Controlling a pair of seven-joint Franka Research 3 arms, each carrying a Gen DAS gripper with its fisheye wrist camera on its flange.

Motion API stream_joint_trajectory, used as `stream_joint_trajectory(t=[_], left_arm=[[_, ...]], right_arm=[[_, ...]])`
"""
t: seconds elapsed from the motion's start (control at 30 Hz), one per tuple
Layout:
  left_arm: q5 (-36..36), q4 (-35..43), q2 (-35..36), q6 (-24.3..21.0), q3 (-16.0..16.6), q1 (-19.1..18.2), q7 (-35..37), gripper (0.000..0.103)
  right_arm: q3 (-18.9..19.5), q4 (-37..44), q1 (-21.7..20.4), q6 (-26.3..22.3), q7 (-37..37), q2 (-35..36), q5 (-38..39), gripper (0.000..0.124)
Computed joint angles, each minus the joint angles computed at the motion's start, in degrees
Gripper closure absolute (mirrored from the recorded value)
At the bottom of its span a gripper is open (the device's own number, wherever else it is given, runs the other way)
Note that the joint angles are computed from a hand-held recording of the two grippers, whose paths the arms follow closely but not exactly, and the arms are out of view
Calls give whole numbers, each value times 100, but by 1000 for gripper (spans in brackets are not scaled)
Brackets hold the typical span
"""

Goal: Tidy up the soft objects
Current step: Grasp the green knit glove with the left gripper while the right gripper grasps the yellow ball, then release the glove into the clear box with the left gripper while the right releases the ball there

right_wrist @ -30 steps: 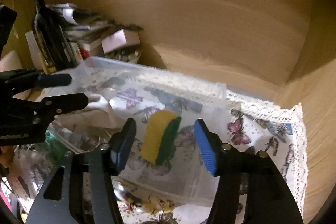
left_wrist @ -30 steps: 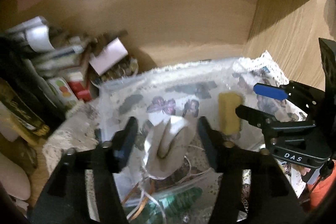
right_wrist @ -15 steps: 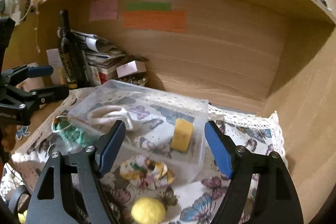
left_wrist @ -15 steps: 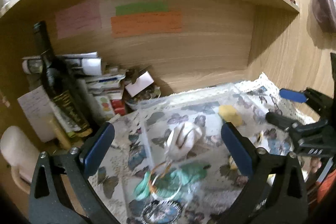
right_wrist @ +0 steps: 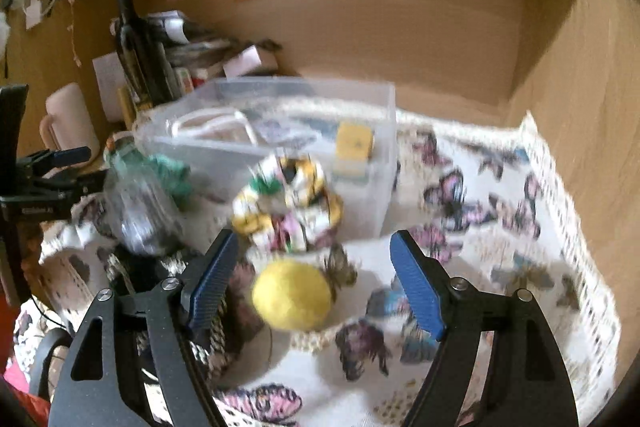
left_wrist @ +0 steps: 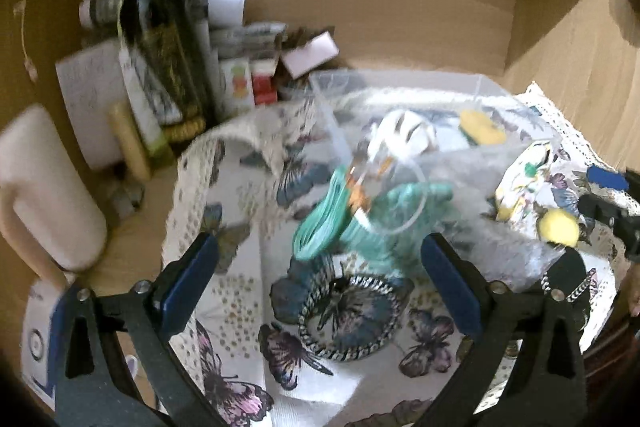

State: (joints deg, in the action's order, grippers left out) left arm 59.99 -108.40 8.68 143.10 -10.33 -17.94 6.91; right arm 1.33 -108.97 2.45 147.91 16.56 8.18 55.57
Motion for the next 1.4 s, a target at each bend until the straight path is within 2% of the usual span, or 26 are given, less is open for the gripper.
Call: stream_joint_trajectory(t=[0.07,0.13,0.17,0.23,0.3,0.33,0.37,0.4,0.43,0.47,0.5,0.57,0.7,0.93,1.2,1.4], left_arm=[[-72,-4,40,57,22,29,-74,1],[-64,42,100,67,49,42,-120,8],[-107,64,127,111,55,57,-67,17],[-333,121,219,347,64,128,179,26],[-474,168,297,499,91,145,297,41],[-589,185,343,609,92,164,438,47],[-655,191,366,676,100,160,537,59],[-728,191,384,740,108,160,654,66],[-752,179,389,801,123,144,700,70],[-748,156,382,870,146,130,712,83],[-805,112,363,976,147,141,798,91],[-794,54,310,1037,172,100,801,91],[-314,6,135,873,208,-41,488,92],[404,35,-159,892,103,0,35,92],[1023,552,-107,757,64,23,-230,92],[1315,1103,127,685,116,4,-401,92]], right_arm=[[-28,-47,3,-27,143,45,-141,48],[-40,-60,-19,-120,237,84,-235,48],[-40,-63,-27,-151,274,103,-275,48],[-41,-43,-42,-264,374,143,-385,49],[-31,-22,-58,-359,415,167,-438,56],[-26,-10,-65,-408,414,176,-466,65],[-21,4,-73,-474,413,185,-489,70],[-19,31,-93,-585,407,199,-489,78],[-19,64,-116,-698,401,214,-472,81],[-11,44,-117,-659,367,205,-434,81],[1,4,-116,-584,293,183,-370,82],[15,-80,-119,-465,138,108,-210,82],[8,-170,-122,-331,-206,-74,184,82],[-46,-41,-61,-251,-677,-215,824,82],[-2,259,60,-30,-1067,-186,1365,82],[57,701,100,98,-1059,56,1479,82]])
